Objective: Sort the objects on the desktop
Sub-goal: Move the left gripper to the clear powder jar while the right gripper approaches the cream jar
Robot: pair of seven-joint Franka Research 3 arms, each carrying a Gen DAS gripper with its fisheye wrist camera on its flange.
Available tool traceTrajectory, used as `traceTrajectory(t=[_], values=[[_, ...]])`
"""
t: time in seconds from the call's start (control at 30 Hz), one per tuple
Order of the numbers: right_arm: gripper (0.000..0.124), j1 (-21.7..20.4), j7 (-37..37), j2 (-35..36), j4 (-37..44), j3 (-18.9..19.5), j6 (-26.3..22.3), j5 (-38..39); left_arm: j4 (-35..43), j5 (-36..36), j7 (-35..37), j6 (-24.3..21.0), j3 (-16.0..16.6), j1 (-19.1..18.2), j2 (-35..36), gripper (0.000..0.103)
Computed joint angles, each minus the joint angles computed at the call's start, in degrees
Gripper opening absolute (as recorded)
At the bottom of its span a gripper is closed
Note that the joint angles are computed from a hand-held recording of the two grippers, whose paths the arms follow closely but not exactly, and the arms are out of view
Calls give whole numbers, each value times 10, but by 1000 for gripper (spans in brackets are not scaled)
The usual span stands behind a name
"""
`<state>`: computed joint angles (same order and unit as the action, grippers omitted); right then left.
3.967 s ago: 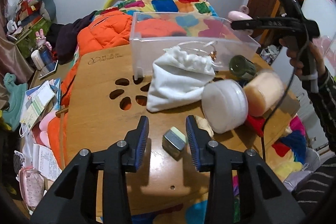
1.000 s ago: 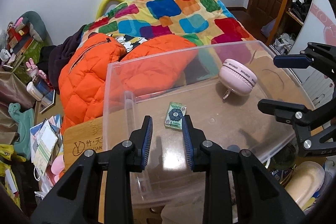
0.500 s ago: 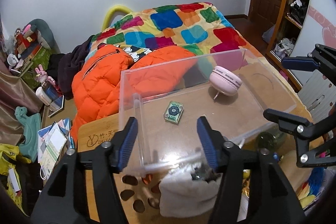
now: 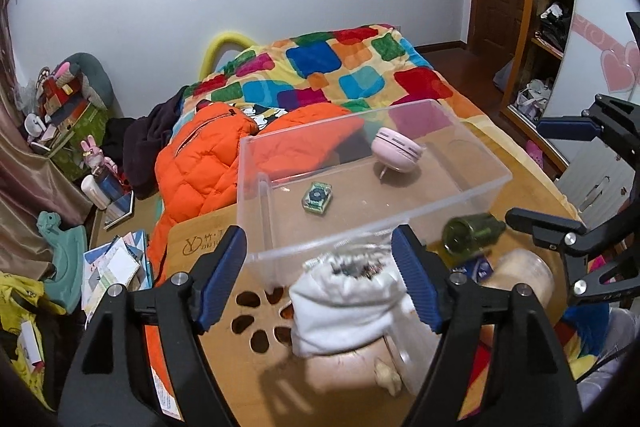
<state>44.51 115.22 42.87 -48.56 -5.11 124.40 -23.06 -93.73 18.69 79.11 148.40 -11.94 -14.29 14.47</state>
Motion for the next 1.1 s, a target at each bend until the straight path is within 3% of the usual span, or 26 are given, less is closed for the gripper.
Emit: traceTrajectory(t=[0.4,0.77,0.9,1.1], values=[[83,2,97,-125,-214,18,88,-53,-85,-34,-3,18,-11,5,-54,75],[83,-2,156,-136,-272,40,123,-67,-138,-24,-31,30,-14,-6,-69,75],[83,-7,168,-134,-290,45,150,-43,-152,-77,-4,39,-23,2,-71,75],[83,-17,197,-144,-335,50,212,-4,-169,-93,-3,54,-23,2,-70,75]])
